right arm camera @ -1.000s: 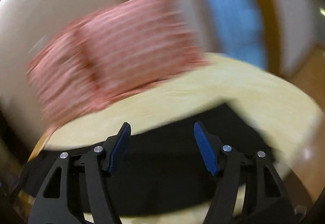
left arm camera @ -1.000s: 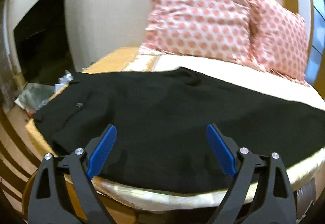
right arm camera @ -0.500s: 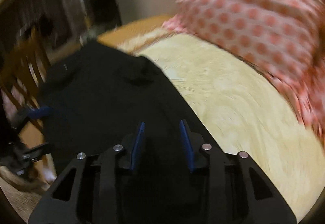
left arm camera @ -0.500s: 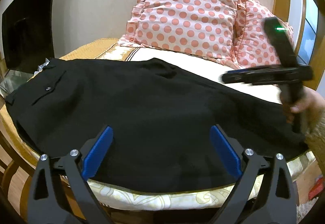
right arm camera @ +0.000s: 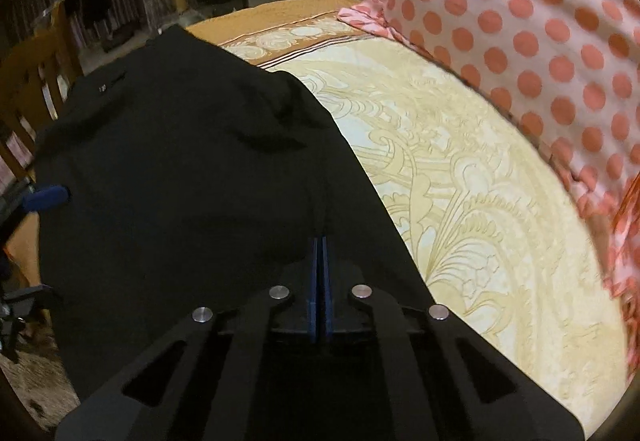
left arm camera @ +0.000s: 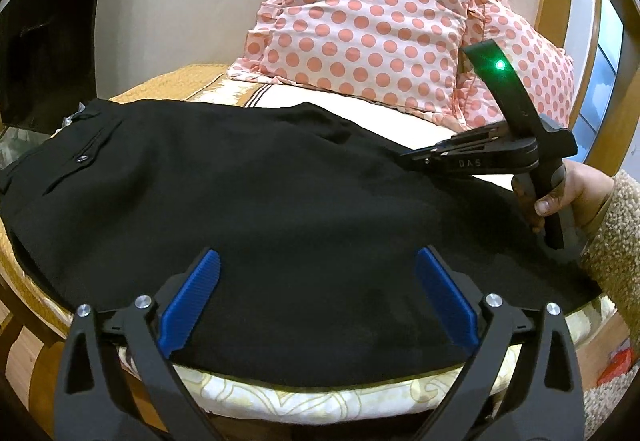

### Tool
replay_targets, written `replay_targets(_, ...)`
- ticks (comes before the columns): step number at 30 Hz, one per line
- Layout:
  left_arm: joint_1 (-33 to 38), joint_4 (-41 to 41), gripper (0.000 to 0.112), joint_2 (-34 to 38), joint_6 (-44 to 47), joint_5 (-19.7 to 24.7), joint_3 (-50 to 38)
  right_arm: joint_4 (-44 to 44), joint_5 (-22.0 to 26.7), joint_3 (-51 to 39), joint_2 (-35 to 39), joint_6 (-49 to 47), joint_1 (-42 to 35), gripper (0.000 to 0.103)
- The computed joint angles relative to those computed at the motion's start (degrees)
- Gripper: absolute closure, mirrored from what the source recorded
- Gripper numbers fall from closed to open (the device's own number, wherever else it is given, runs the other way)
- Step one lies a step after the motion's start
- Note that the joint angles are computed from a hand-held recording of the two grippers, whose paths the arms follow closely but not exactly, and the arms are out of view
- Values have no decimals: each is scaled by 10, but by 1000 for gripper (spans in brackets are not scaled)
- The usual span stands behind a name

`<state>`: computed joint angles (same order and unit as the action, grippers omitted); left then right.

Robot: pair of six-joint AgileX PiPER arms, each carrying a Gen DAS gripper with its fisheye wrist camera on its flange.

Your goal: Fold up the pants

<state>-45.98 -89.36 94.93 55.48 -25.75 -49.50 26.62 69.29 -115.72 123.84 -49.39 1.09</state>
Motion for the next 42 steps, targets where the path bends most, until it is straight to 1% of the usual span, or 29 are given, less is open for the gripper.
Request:
replay_targets(1,-1,0,12,3,2,-2,-1,-9,-20,9,-6,5,5,102)
replay_targets(3,-4,-4,12,7,9,-6,-3,-17,-44,-13,7,31,8,102)
replay_targets(6,-8,-12,12,9,21,-11,-5,-27,-27,-44,27,49,11,102)
replay_targets(7,-9,-15,12,7,24,-11,-4,-40,-33,-34,25,45,16,102)
replay_targets(8,-9,-14,13,2,24,-9,-2,-39,-54,-4,9,34,15,101)
replay_targets(9,-9,-10,13,-9,19,-10,4,-44,-59,2,5,36,16,97)
replay_targets(11,-11,8,13,-46,12,-42,22,-55,-64,1,-2,62,10,79)
replay_targets(12,-15,8,12,-63,17,-74,29,-53,-74,10,-10,69,2,60)
replay_targets(13,-12,-1,12,-80,37,-113,31,-44,-90,27,-24,74,-9,48)
replay_targets(14,-2,-6,12,-88,49,-130,33,-26,-105,53,-45,70,-22,47)
replay_targets(15,21,-21,12,-96,71,-139,32,-14,-107,64,-56,65,-29,47)
replay_targets(16,40,-26,12,-98,79,-132,33,9,-110,95,-81,50,-42,47)
replay_targets(18,83,-52,12,-97,100,-98,37,56,-112,160,-128,5,-63,47)
replay_targets(19,103,-53,12,-99,98,-67,47,84,-112,206,-159,-33,-73,47)
replay_targets(20,112,-47,12,-97,89,-51,56,100,-118,249,-188,-65,-79,47)
replay_targets(22,106,-41,12,-85,82,-51,71,107,-135,336,-247,-123,-83,47)
replay_targets(24,91,-71,12,-65,111,-71,71,90,-172,417,-304,-158,-84,47)
replay_targets(25,88,-79,12,-55,114,-72,73,78,-193,459,-333,-173,-90,47)
replay_targets(27,81,-34,12,-51,64,-80,94,60,-209,501,-361,-175,-106,44)
replay_targets(28,74,-27,12,-49,55,-90,98,46,-212,522,-372,-169,-130,40)
replay_targets(29,71,-39,12,-50,64,-95,95,50,-210,533,-378,-167,-154,33)
replay_targets(30,68,-52,13,-56,69,-99,94,64,-194,536,-379,-162,-196,28)
replay_targets(32,53,-57,13,-74,65,-108,91,61,-189,547,-387,-143,-257,28)
replay_targets(34,21,-54,13,-84,62,-144,81,67,-204,556,-402,-135,-344,28)
replay_targets(36,-6,-55,12,-83,65,-178,62,66,-231,543,-398,-102,-440,26)
replay_targets(37,-24,-47,12,-79,56,-202,50,59,-244,530,-389,-73,-479,26)
replay_targets(39,-52,-5,12,-76,30,-216,39,48,-261,485,-355,11,-572,26)
replay_targets(41,-80,11,12,-62,28,-241,19,42,-273,451,-324,76,-637,26)
replay_targets(42,-94,32,11,-51,27,-242,9,42,-277,433,-307,103,-664,26)
